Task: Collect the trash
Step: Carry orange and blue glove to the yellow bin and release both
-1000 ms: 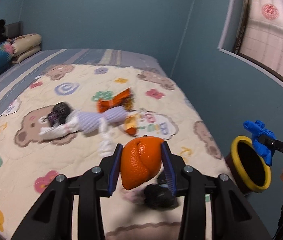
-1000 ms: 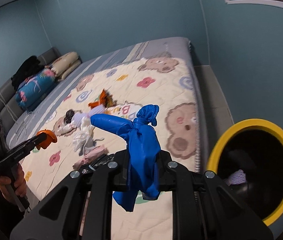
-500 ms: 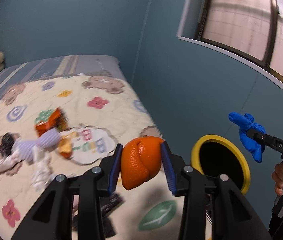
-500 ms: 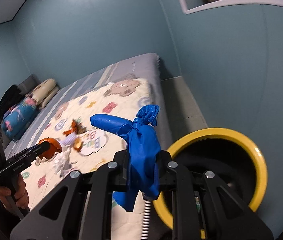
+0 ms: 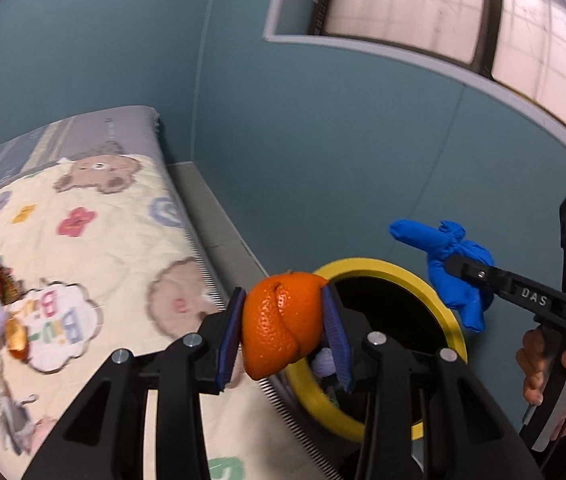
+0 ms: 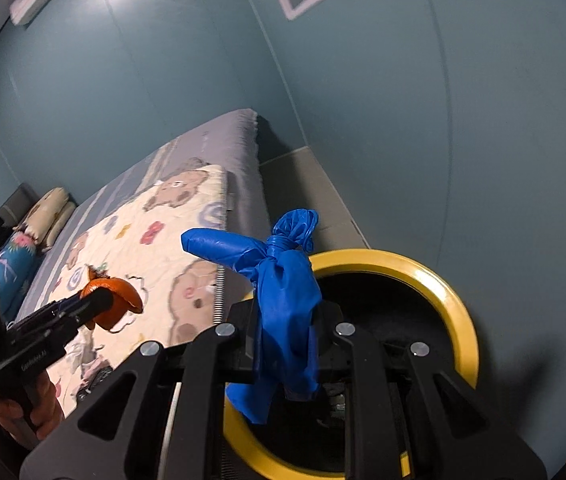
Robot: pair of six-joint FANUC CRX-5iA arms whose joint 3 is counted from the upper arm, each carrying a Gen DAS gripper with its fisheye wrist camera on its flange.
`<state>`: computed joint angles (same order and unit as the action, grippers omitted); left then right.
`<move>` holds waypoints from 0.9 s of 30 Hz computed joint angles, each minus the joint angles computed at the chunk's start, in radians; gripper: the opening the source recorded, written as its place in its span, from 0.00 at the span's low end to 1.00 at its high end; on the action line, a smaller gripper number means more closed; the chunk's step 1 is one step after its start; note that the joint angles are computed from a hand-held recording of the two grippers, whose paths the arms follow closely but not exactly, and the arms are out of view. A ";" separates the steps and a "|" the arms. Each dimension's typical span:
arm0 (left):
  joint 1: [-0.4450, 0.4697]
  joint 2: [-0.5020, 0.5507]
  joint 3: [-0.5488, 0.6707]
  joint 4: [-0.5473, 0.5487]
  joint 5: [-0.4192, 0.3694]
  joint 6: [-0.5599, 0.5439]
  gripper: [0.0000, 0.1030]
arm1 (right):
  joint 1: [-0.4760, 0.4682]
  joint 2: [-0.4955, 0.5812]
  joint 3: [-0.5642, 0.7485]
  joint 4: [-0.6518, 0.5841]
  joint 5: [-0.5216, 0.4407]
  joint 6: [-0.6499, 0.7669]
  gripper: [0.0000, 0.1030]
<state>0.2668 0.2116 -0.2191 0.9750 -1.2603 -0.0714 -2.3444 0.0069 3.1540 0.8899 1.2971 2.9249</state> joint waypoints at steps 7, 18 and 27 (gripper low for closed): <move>-0.069 -0.016 -0.050 -0.048 0.030 0.018 0.36 | -0.047 0.039 0.091 -0.027 -0.034 -0.062 0.15; -0.106 0.008 -0.050 -0.102 0.007 0.047 0.37 | -0.101 0.049 0.162 -0.060 -0.086 -0.120 0.19; -0.087 -0.012 -0.066 -0.070 -0.008 0.063 0.73 | -0.085 0.038 0.143 -0.057 -0.028 -0.156 0.42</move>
<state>0.1797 0.2000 -0.2854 0.9052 -1.2687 -0.0083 -2.4290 0.0450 3.2967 0.8332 1.2689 2.7686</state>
